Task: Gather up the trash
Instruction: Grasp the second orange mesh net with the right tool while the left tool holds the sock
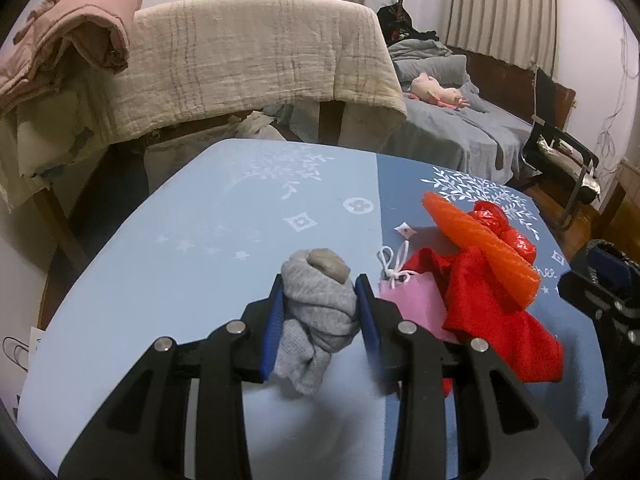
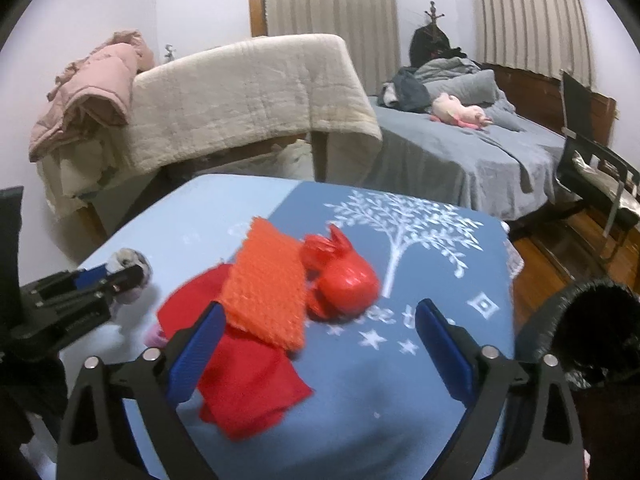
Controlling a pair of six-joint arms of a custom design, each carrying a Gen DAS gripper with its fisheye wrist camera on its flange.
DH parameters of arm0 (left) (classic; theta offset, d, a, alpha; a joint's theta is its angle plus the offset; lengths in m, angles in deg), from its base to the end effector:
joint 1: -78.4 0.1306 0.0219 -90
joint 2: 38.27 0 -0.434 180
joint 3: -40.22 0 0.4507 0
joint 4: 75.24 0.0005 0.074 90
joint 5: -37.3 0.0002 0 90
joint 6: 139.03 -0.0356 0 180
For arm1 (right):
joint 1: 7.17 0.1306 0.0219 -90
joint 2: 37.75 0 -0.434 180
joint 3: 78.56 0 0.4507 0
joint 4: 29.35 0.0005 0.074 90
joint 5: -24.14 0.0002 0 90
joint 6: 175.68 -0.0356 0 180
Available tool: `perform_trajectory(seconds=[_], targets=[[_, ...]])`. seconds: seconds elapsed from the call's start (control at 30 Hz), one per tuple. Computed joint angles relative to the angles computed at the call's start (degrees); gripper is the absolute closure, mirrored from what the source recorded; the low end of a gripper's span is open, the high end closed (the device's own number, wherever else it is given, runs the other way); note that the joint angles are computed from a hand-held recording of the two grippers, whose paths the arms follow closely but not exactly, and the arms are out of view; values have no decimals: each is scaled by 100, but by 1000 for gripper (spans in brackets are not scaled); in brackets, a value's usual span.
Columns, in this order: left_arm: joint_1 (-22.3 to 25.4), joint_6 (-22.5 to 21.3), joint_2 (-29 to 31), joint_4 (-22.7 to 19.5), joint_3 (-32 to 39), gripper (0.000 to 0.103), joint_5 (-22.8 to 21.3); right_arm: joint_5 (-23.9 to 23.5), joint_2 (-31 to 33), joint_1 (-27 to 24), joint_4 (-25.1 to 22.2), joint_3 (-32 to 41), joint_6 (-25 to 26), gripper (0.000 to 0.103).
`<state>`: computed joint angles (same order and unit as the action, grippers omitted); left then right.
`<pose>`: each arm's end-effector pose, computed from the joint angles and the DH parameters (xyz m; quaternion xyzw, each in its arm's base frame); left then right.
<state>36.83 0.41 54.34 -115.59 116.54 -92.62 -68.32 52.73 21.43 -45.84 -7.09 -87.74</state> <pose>0.4112 -0.3348 0.3530 -0.1595 0.8915 0.0367 0.4223 0.4743 0.2598 0.3540 -0.2136 0.8628 0.1394 0.4364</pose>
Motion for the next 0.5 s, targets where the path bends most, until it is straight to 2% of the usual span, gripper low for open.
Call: perform_trajectory(seconds=[0.2, 0.33, 0.5], targets=[[37, 70, -103, -44, -70, 70, -93, -254, 203, 152, -130, 245, 34, 23], [54, 62, -148, -40, -94, 70, -105, -232, 322, 230, -178, 326, 60, 28], [56, 7, -153, -38, -81, 70, -149, -223, 520, 239, -398, 448, 50, 47]])
